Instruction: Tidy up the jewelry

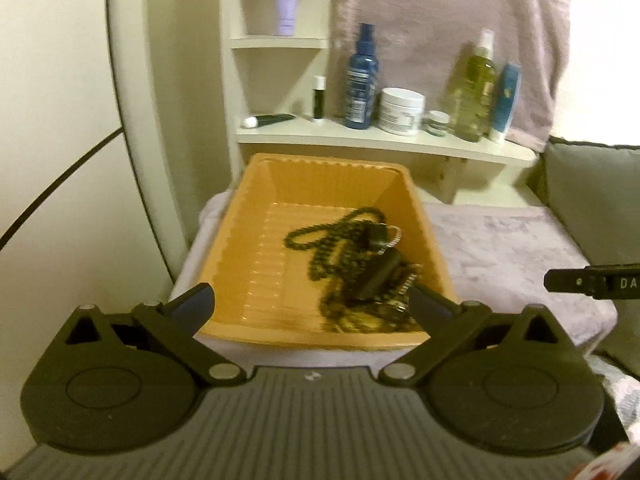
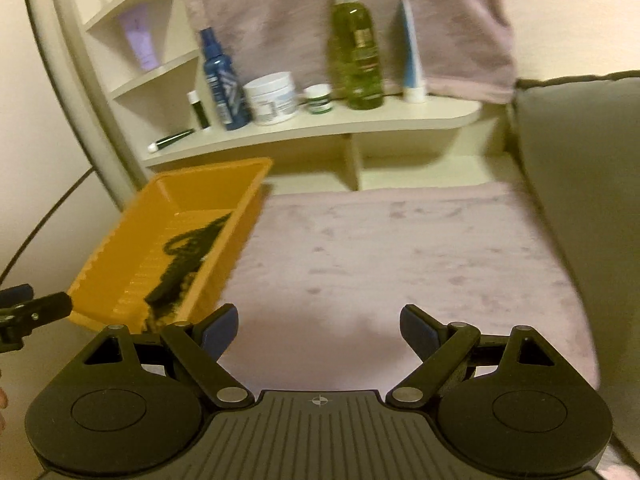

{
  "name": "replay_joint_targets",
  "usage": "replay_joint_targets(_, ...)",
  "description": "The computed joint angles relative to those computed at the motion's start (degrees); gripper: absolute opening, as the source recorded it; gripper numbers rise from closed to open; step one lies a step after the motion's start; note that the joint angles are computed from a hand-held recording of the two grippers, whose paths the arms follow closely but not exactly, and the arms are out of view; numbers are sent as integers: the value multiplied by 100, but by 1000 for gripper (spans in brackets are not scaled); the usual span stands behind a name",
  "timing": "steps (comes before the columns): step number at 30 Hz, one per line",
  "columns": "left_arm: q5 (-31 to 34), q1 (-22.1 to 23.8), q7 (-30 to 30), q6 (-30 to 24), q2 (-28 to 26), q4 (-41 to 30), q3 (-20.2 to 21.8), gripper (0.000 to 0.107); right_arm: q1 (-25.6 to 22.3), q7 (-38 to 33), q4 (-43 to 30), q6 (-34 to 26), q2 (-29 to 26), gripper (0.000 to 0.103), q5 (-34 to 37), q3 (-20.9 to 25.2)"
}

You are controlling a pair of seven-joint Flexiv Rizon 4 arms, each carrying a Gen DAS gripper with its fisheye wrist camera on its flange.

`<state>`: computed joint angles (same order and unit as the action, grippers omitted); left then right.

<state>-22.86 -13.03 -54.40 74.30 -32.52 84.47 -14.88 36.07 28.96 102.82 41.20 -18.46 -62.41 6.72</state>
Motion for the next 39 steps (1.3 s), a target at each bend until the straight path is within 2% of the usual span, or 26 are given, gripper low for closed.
replay_joint_targets(5,-2,-64,-6,-64,177,152,-38,102,91,126,128,-395,224,88,168,139)
replay_joint_targets(18,75,-255,-159,-225,542,440,125,102,138,240,348,-563,548,88,333,440)
replay_joint_targets(27,221,-367,-324,-348,795,756,232,102,303,210,314,-776,551,88,460,545)
replay_joint_targets(39,27,-407,-326,-432,995,1119,160,102,484,84,247,-922,506,88,608,596)
